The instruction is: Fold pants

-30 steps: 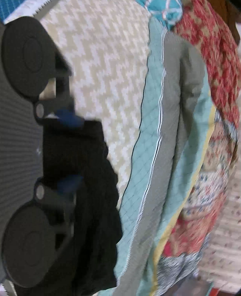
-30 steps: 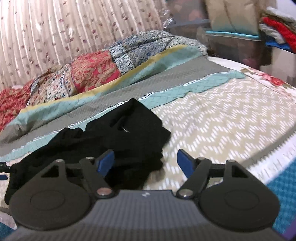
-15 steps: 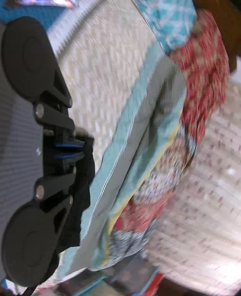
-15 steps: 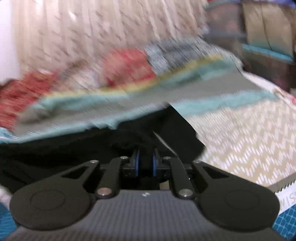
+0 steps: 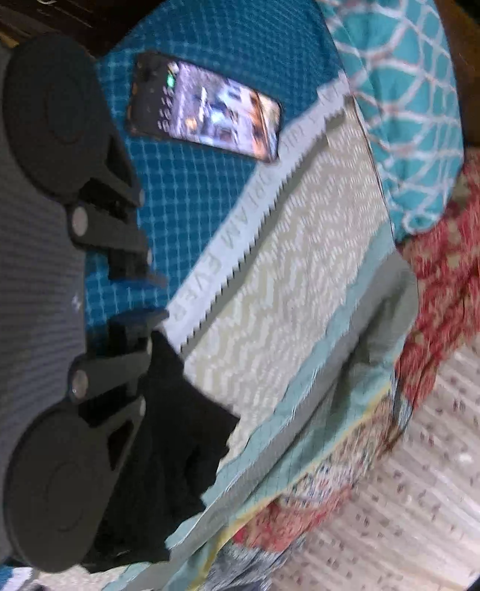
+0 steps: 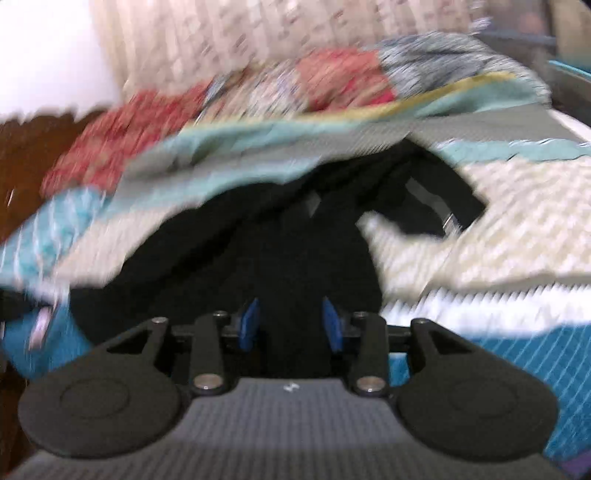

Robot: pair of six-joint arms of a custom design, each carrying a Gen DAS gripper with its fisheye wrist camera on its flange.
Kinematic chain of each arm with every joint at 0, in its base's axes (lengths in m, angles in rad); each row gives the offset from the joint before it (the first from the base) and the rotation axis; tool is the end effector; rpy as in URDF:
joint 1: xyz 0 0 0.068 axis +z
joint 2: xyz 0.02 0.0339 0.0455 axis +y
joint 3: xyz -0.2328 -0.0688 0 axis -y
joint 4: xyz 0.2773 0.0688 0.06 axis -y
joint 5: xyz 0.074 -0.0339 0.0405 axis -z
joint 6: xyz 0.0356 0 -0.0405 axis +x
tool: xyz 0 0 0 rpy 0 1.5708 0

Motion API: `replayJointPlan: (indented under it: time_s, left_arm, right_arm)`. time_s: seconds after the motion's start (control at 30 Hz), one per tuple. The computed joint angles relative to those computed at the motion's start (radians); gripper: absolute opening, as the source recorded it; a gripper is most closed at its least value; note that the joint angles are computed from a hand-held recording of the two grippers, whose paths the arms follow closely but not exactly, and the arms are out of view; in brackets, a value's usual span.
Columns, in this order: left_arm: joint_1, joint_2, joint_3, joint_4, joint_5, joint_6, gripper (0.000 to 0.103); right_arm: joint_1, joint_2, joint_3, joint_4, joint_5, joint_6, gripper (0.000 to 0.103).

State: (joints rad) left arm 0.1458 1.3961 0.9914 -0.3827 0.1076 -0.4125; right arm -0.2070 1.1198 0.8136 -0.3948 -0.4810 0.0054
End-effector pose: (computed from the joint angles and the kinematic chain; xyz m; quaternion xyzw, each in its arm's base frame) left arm 0.3323 0.0449 0.2112 -0.2346 0.8929 -0.0999 0.3712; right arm 0.2791 -0.0418 0.2286 -0.0064 0.8865 0.1737 0.4289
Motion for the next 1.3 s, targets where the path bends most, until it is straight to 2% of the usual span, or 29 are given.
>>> replayJointPlan:
  time_s: [0.03, 0.07, 0.1, 0.13, 0.2, 0.27, 0.3, 0.33, 0.37, 0.4, 0.43, 0.53, 0.6, 0.73, 0.8, 0.83, 0.87, 0.9, 0.93, 0.97, 1.0, 1.07, 1.13, 1.2, 1.3]
  left_arm:
    - [-0.012, 0.009, 0.006, 0.008, 0.007, -0.002, 0.037]
    - [-0.026, 0.005, -0.005, 0.019, 0.01, -0.004, 0.042]
    - [-0.04, 0.026, 0.011, 0.019, 0.017, -0.005, 0.05]
    - [-0.059, 0.042, 0.019, 0.016, 0.019, -0.008, 0.053]
    - [-0.094, 0.084, 0.041, 0.019, 0.016, -0.01, 0.053]
    - [-0.126, 0.14, 0.076, -0.004, -0.008, -0.02, 0.049]
    - [-0.138, 0.164, 0.09, -0.014, -0.013, -0.026, 0.042]
    - [-0.146, 0.172, 0.09, -0.015, -0.012, -0.03, 0.031]
    - [-0.151, 0.181, 0.093, -0.021, -0.014, -0.031, 0.03]
    - [-0.153, 0.178, 0.085, -0.017, -0.022, -0.026, 0.026]
    - [-0.154, 0.17, 0.074, -0.008, -0.028, -0.018, 0.024]
    - [-0.127, 0.16, 0.053, -0.003, 0.007, -0.021, 0.023]
    - [-0.121, 0.167, 0.058, -0.011, 0.02, -0.036, 0.023]
    - [-0.13, 0.16, 0.046, 0.0, 0.018, -0.034, 0.024]
    - [-0.131, 0.164, 0.047, -0.005, 0.045, -0.039, 0.029]
    - [-0.134, 0.171, 0.052, -0.011, 0.049, -0.053, 0.042]
    - [-0.134, 0.18, 0.058, -0.014, 0.054, -0.063, 0.048]
    - [-0.137, 0.184, 0.061, -0.011, 0.059, -0.07, 0.053]
    - [-0.144, 0.189, 0.069, -0.015, 0.053, -0.073, 0.057]
    - [-0.149, 0.195, 0.079, -0.021, 0.05, -0.073, 0.058]
    - [-0.154, 0.202, 0.088, -0.023, 0.053, -0.075, 0.057]
    - [-0.162, 0.218, 0.106, -0.032, 0.053, -0.079, 0.048]
    - [-0.169, 0.234, 0.128, -0.05, 0.035, -0.072, 0.019]
    - [-0.155, 0.228, 0.133, -0.052, 0.063, -0.08, 0.015]
    - [-0.101, 0.166, 0.121, -0.032, 0.098, -0.1, 0.013]
  right_arm:
    - [0.003, 0.041, 0.033, 0.038, 0.021, 0.013, 0.042]
    - [0.017, 0.102, 0.077, 0.075, 0.058, 0.015, 0.044]
    - [0.04, 0.18, 0.138, 0.101, 0.103, 0.015, 0.05]
    - [0.066, 0.266, 0.208, 0.118, 0.147, 0.018, 0.053]
    - [0.101, 0.451, 0.365, 0.12, 0.16, 0.02, 0.066]
    - [0.129, 0.639, 0.543, 0.075, 0.186, 0.03, 0.068]
    - [0.149, 0.731, 0.635, 0.04, 0.213, 0.033, 0.065]
    - [0.154, 0.773, 0.678, -0.006, 0.212, 0.022, 0.055]
    - [0.159, 0.821, 0.732, -0.07, 0.207, 0.014, 0.012]
    - [0.161, 0.854, 0.769, -0.118, 0.206, 0.027, 0.01]
    - [0.157, 0.838, 0.755, -0.122, 0.205, 0.046, 0.01]
    - [0.076, 0.624, 0.549, 0.036, 0.11, 0.105, 0.009]
    - [-0.024, 0.507, 0.469, 0.105, 0.062, 0.177, 0.009]
    - [-0.274, 0.295, 0.284, 0.307, 0.083, 0.331, 0.009]
    - [-0.382, 0.275, 0.249, 0.333, 0.116, 0.376, 0.013]
    - [-0.425, 0.28, 0.242, 0.319, 0.136, 0.381, 0.014]
    - [-0.455, 0.289, 0.235, 0.301, 0.164, 0.371, 0.021]
    - [-0.474, 0.313, 0.247, 0.255, 0.201, 0.336, 0.044]
    - [-0.484, 0.336, 0.261, 0.192, 0.255, 0.301, 0.052]
    - [-0.489, 0.337, 0.248, 0.173, 0.301, 0.295, 0.054]
    - [-0.517, 0.311, 0.194, 0.2, 0.292, 0.295, 0.054]
    - [-0.571, 0.249, 0.088, 0.249, 0.234, 0.301, 0.054]
    - [-0.605, 0.219, 0.029, 0.266, 0.197, 0.283, 0.054]
    - [-0.596, 0.255, 0.051, 0.257, 0.195, 0.273, 0.054]
    - [-0.599, 0.274, 0.069, 0.249, 0.175, 0.282, 0.054]
